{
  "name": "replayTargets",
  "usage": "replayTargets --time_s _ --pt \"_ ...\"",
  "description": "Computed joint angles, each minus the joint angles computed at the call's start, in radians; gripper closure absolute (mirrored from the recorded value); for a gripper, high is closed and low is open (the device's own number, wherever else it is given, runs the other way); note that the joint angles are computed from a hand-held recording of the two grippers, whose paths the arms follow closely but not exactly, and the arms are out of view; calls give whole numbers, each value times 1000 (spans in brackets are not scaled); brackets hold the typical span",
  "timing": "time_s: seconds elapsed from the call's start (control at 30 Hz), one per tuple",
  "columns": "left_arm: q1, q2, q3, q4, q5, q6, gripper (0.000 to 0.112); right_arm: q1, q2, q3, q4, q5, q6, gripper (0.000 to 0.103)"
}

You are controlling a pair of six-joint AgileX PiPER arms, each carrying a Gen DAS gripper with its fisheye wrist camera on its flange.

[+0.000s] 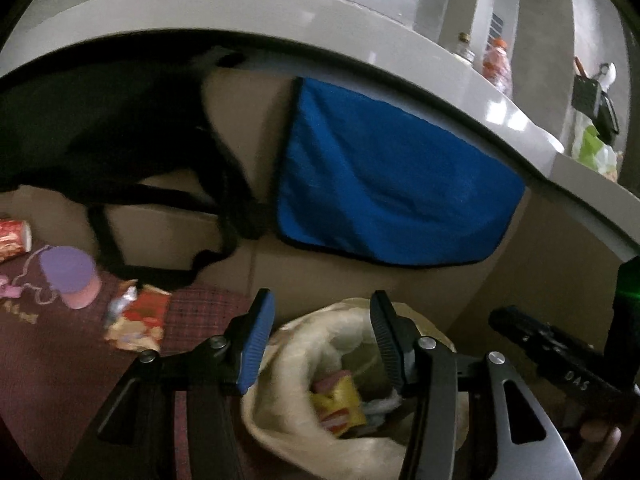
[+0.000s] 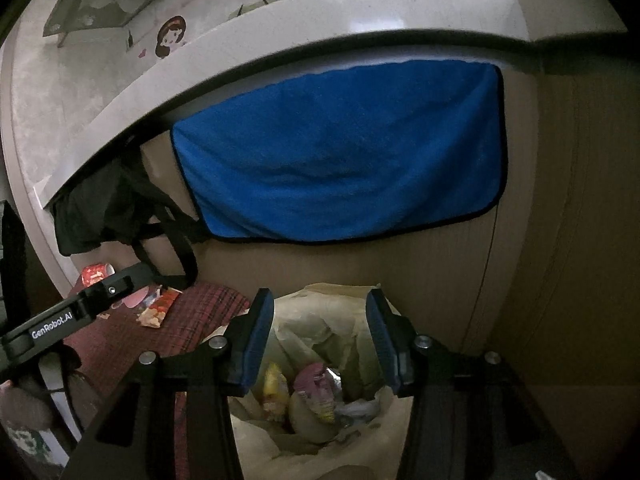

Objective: Collect trash
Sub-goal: 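Open both tools to drop the snack bag and plastic bundle into the bin, then move back to the table and grasp the red patterned snack bag with the right tool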

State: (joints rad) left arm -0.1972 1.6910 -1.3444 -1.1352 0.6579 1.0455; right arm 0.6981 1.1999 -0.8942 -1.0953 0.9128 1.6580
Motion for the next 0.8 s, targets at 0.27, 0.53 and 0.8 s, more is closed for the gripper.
replayTargets --time_s 0.27,0.53,0.8 --pt "232 -1 2 -30 90 105 61 151 125 -147 -75 117 50 58" --pt "564 286 -365 -23 335 61 62 136 440 -480 8 -31 -76 58" --pt "752 615 -848 78 496 -178 61 71 912 -1118 362 -71 -515 58"
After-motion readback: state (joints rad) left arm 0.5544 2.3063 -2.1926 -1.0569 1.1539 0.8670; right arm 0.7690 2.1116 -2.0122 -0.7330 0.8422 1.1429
